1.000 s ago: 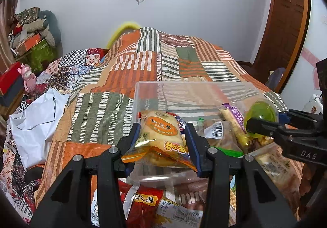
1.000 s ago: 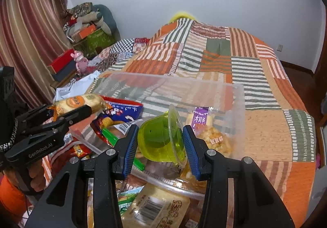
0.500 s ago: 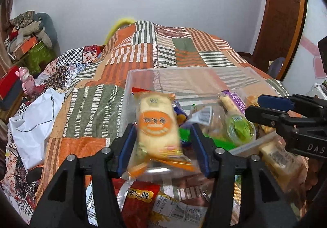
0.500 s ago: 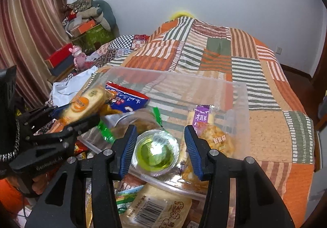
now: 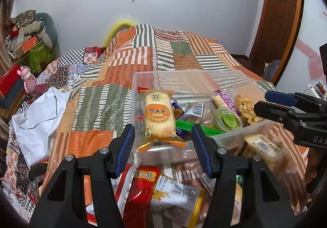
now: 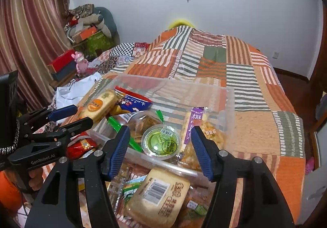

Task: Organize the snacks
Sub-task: 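Release the yellow snack bag and green jelly cup into the clear box, then grasp the red chip bag with the left tool while the right tool grasps the square bread loaf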

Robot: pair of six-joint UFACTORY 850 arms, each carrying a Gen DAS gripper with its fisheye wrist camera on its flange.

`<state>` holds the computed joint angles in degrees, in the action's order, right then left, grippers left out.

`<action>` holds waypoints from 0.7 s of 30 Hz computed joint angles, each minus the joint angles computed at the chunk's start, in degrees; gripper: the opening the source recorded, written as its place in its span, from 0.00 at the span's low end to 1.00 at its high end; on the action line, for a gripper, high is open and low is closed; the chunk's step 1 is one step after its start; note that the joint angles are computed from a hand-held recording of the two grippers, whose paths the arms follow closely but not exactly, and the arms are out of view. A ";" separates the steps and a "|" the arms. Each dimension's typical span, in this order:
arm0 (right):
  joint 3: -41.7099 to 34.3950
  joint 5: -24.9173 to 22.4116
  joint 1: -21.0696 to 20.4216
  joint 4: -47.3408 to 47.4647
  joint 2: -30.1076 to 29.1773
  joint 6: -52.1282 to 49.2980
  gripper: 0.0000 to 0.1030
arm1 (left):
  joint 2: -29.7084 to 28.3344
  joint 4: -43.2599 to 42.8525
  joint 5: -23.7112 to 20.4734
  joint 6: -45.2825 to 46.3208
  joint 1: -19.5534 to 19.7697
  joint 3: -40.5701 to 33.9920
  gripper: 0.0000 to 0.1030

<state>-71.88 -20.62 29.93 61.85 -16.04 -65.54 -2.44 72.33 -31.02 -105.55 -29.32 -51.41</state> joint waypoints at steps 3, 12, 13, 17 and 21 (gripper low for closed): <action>1.54 0.47 -0.05 1.42 1.50 -1.39 0.58 | 1.91 -0.71 -0.92 0.57 -0.88 1.08 0.56; 5.61 1.54 -0.17 3.15 4.82 -2.68 0.64 | 7.46 -4.50 -5.09 3.91 -2.70 5.60 0.67; 5.81 1.70 -0.09 2.52 4.90 -2.03 0.64 | 7.80 -5.06 -5.16 4.24 -2.59 6.11 0.69; 6.52 2.08 0.23 -0.24 4.94 0.81 0.64 | 8.79 -7.62 -5.03 5.49 -2.01 8.09 0.69; 7.30 2.53 0.56 -3.56 4.72 4.42 0.64 | 9.26 -9.10 -2.62 5.53 -1.05 10.17 0.69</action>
